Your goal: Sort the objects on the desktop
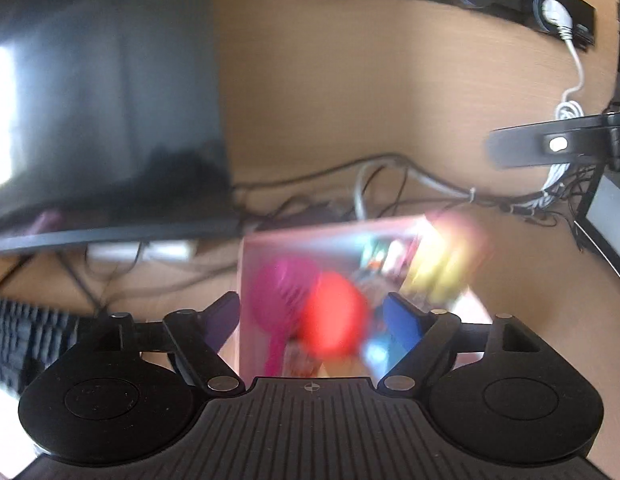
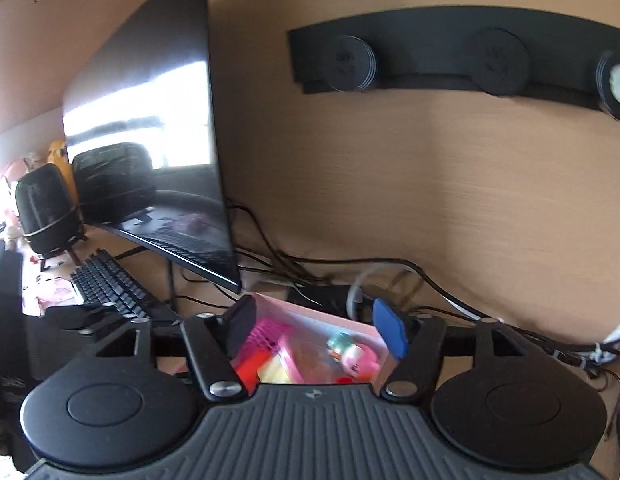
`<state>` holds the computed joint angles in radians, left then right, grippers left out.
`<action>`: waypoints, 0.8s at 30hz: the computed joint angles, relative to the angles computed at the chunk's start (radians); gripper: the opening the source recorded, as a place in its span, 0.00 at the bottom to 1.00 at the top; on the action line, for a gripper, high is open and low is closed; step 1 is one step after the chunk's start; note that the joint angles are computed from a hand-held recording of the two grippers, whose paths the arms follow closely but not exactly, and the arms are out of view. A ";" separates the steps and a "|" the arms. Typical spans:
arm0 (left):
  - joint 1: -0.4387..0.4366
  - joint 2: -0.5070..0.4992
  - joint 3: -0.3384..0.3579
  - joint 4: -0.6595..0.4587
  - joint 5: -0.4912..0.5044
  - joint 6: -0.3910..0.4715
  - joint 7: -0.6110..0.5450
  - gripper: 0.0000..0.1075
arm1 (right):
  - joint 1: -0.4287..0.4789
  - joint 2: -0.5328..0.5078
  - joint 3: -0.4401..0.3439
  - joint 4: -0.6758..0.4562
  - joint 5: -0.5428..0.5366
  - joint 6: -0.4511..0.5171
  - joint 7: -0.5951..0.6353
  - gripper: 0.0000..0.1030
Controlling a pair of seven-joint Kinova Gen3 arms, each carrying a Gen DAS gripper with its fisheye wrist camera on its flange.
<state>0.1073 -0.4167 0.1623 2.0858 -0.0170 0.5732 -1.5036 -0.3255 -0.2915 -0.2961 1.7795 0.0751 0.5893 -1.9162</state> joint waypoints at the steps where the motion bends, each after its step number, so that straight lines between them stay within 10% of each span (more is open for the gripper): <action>1: 0.005 -0.017 -0.015 0.021 0.007 0.001 -0.003 0.87 | 0.005 -0.010 0.002 0.019 0.002 -0.004 -0.005 0.73; 11: -0.043 -0.158 0.018 0.145 0.021 0.097 0.067 0.94 | 0.014 -0.099 -0.088 0.186 0.043 0.070 -0.021 0.80; 24: -0.151 -0.346 0.366 0.327 0.058 0.053 0.327 0.96 | -0.054 -0.247 -0.170 0.406 -0.065 0.161 -0.009 1.00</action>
<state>-0.0433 -0.7626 0.5287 2.4124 0.0407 0.6257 -1.1761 -0.3799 -0.5389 -0.4663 2.1852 0.0101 0.7501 -1.9251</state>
